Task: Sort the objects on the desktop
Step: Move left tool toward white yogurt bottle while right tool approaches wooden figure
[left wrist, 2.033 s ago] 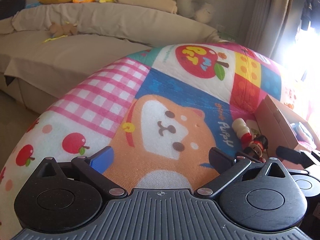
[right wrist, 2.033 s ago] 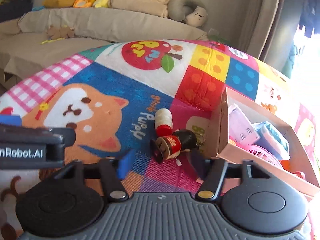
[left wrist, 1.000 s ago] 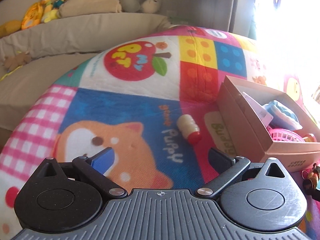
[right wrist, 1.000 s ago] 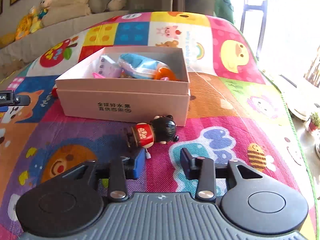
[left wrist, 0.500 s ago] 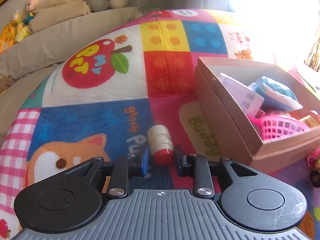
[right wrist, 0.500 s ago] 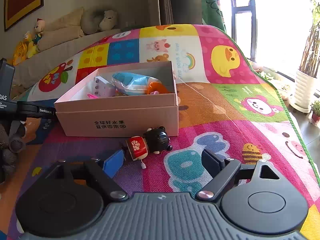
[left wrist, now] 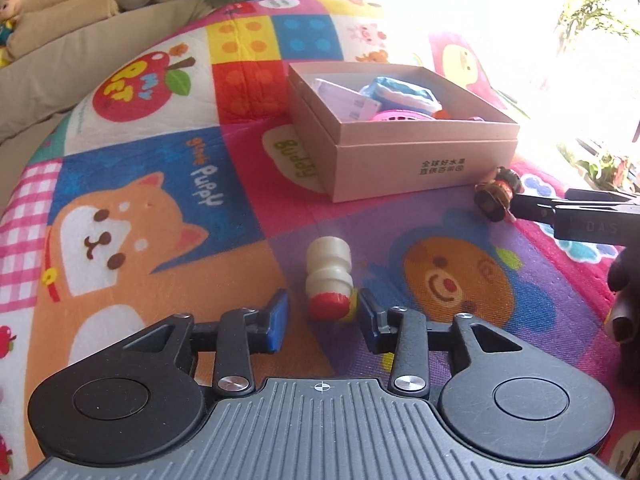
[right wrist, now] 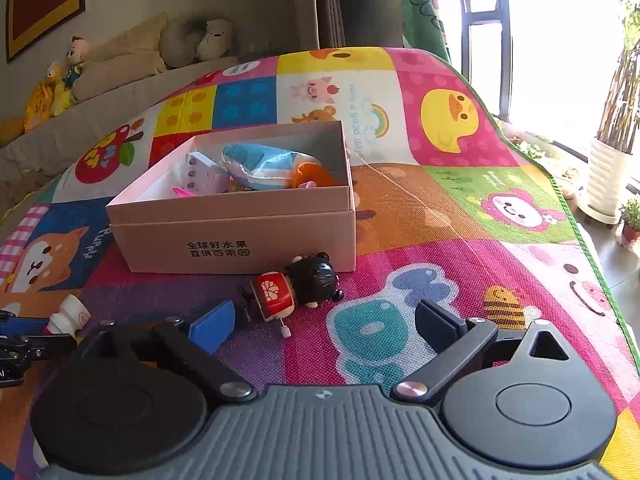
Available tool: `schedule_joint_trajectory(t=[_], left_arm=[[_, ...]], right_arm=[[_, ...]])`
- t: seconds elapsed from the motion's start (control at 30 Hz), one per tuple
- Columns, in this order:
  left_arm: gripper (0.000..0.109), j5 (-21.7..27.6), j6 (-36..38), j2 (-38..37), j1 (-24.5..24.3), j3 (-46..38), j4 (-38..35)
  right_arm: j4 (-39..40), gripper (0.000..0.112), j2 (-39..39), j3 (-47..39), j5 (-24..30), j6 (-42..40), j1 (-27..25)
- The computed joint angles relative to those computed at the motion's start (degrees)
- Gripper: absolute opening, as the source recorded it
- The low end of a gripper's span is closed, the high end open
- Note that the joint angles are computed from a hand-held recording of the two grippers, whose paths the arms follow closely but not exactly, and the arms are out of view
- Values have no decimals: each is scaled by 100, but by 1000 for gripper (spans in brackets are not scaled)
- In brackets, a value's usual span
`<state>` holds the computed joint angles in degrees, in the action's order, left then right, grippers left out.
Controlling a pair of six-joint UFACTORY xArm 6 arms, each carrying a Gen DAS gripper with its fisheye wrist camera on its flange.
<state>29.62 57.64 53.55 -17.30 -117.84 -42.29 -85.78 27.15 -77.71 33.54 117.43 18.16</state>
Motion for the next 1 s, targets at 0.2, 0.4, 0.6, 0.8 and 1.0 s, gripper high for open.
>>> schedule_joint_trajectory(t=[0.2, 0.4, 0.6, 0.8, 1.0], left_arm=[[70, -733, -762, 127, -1, -1, 849], [72, -282, -1489, 207, 134, -295, 1115], [74, 654, -1735, 79, 191, -420, 273], [74, 740, -1616, 8, 4, -290, -41], [76, 587, -2156, 727, -129, -1302, 413]], right_arm=[[32, 101, -10, 10, 61, 5, 15], [17, 103, -11, 15, 56, 25, 6], [27, 103, -7, 11, 44, 15, 0], [1, 103, -22, 35, 61, 70, 4], [-4, 103, -24, 37, 73, 88, 7]])
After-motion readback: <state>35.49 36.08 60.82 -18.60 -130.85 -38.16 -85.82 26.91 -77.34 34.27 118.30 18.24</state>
